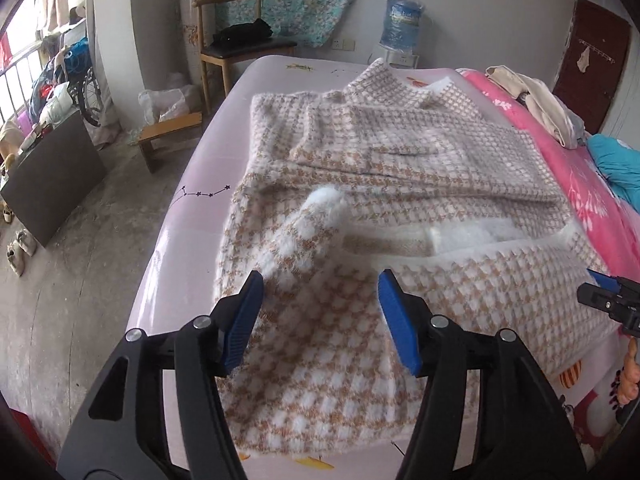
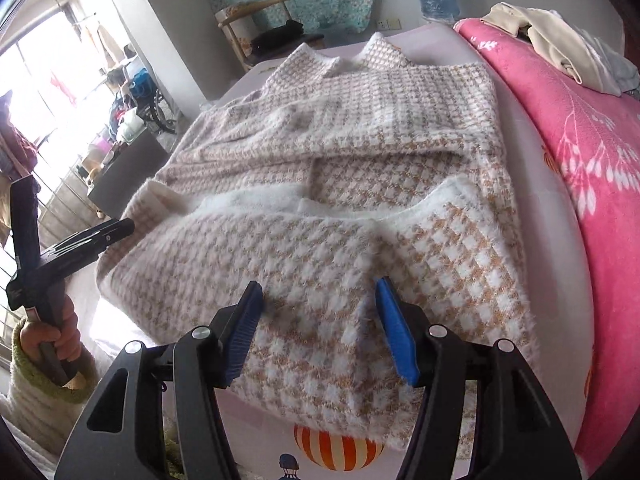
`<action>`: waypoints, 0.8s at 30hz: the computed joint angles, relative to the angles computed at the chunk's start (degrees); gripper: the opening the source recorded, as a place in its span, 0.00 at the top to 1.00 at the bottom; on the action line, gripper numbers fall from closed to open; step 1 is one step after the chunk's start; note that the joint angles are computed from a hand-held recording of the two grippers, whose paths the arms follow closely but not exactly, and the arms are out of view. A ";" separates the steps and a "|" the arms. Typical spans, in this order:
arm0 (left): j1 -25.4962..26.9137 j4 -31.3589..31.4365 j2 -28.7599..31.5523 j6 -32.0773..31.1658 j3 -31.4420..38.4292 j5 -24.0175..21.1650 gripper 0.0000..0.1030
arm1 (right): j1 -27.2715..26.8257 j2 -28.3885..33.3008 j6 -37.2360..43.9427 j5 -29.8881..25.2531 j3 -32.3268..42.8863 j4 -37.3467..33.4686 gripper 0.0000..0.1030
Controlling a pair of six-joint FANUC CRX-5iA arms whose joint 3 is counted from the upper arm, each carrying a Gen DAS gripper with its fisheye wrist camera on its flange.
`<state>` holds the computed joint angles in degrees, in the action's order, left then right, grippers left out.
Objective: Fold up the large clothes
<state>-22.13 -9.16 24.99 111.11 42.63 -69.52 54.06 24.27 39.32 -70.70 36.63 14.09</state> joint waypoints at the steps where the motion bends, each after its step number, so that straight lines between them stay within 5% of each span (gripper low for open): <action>1: 0.45 0.40 0.04 0.38 -0.31 -0.07 0.47 | -0.22 -0.15 -0.05 0.26 -0.34 -0.67 0.44; 7: 2.51 2.92 -0.77 2.91 -3.55 0.92 0.61 | -0.82 -0.59 -0.25 1.12 -1.44 -2.66 0.44; 24: 3.08 3.83 -1.67 3.26 -5.47 2.21 0.62 | -0.62 -0.31 -0.35 0.57 -1.04 -2.42 0.44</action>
<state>-19.05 -5.33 23.31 114.37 37.16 -67.31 53.44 23.96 38.97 -70.14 35.59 11.67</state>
